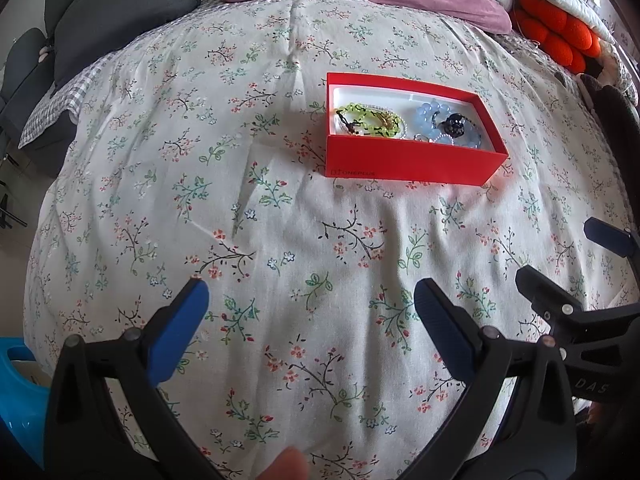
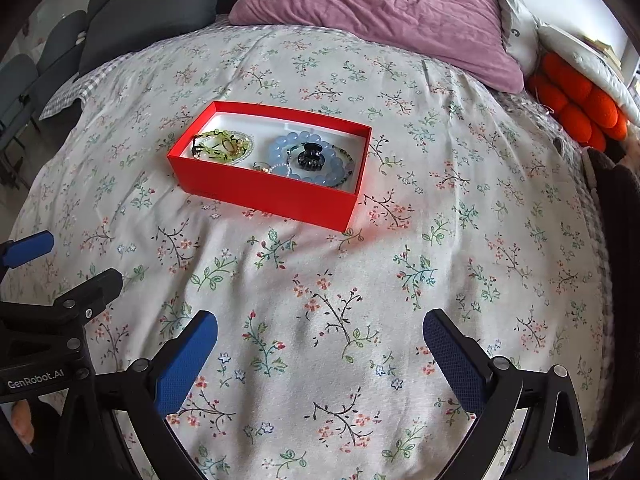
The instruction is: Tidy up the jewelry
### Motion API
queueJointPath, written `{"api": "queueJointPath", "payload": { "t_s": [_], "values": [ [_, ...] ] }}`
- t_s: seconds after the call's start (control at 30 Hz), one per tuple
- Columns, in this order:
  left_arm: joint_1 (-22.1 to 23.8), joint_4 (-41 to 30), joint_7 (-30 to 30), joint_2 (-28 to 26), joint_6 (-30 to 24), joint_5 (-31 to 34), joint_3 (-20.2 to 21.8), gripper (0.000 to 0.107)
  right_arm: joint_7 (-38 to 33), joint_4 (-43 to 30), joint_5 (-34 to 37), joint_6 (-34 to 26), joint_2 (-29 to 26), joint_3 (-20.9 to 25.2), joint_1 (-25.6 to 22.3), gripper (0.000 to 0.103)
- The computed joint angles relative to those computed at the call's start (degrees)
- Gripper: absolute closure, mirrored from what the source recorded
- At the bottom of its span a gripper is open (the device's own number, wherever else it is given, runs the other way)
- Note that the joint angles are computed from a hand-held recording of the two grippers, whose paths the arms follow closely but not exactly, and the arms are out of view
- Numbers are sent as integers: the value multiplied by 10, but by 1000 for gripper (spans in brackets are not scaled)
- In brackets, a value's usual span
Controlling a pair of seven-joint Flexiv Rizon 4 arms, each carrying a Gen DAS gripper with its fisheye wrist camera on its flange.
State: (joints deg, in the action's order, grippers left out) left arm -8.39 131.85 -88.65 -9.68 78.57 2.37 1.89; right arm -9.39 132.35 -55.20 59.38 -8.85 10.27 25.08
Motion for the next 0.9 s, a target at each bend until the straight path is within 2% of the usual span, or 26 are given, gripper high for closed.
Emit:
{"api": "queueJointPath", "payload": {
  "t_s": [0.9],
  "values": [
    [-1, -1, -10, 2, 2, 13, 5, 5, -3, -2, -1, -4, -4, -1, 1, 0]
  ]
}}
